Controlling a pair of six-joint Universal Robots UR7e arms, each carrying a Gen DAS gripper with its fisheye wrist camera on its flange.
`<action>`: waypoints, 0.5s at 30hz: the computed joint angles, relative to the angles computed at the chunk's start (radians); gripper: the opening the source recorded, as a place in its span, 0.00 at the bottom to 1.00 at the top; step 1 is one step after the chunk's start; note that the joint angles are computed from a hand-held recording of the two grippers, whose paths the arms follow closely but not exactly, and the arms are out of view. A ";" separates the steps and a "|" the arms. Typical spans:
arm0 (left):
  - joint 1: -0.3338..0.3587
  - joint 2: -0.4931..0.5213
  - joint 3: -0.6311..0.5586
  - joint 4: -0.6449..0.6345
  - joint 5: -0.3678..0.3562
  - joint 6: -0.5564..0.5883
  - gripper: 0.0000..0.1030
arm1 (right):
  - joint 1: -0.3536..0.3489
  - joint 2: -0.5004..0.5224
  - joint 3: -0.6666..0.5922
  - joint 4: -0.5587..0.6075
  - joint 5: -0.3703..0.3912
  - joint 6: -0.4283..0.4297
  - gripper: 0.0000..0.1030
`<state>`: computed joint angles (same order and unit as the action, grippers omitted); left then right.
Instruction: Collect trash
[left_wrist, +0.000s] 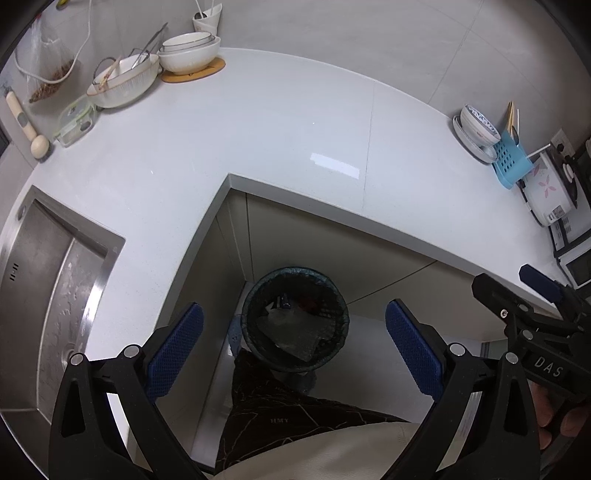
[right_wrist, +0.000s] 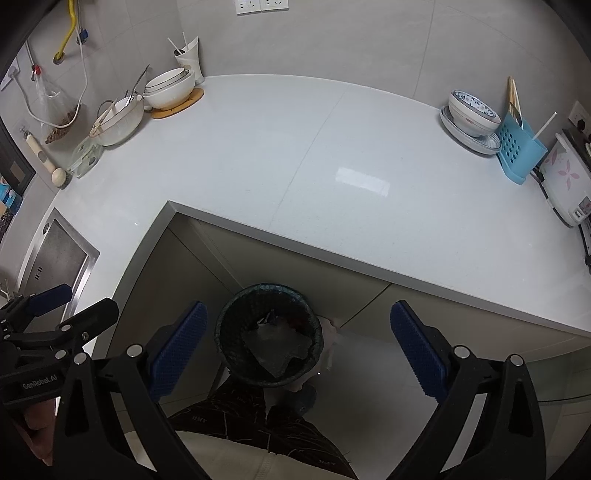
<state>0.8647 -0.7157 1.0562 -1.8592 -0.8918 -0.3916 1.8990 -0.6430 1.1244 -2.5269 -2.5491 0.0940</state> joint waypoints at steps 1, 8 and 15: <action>-0.001 0.000 0.001 -0.002 0.007 -0.002 0.94 | 0.000 0.000 -0.001 0.003 0.000 0.000 0.92; -0.006 -0.001 0.011 -0.006 0.039 0.010 0.94 | 0.001 0.000 0.002 0.007 0.001 0.012 0.92; -0.006 -0.003 0.014 -0.012 0.042 0.026 0.94 | -0.002 -0.001 0.009 0.002 0.004 0.013 0.92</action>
<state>0.8585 -0.7185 1.0705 -1.8708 -0.8499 -0.3660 1.8970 -0.6443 1.1338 -2.5245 -2.5452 0.1071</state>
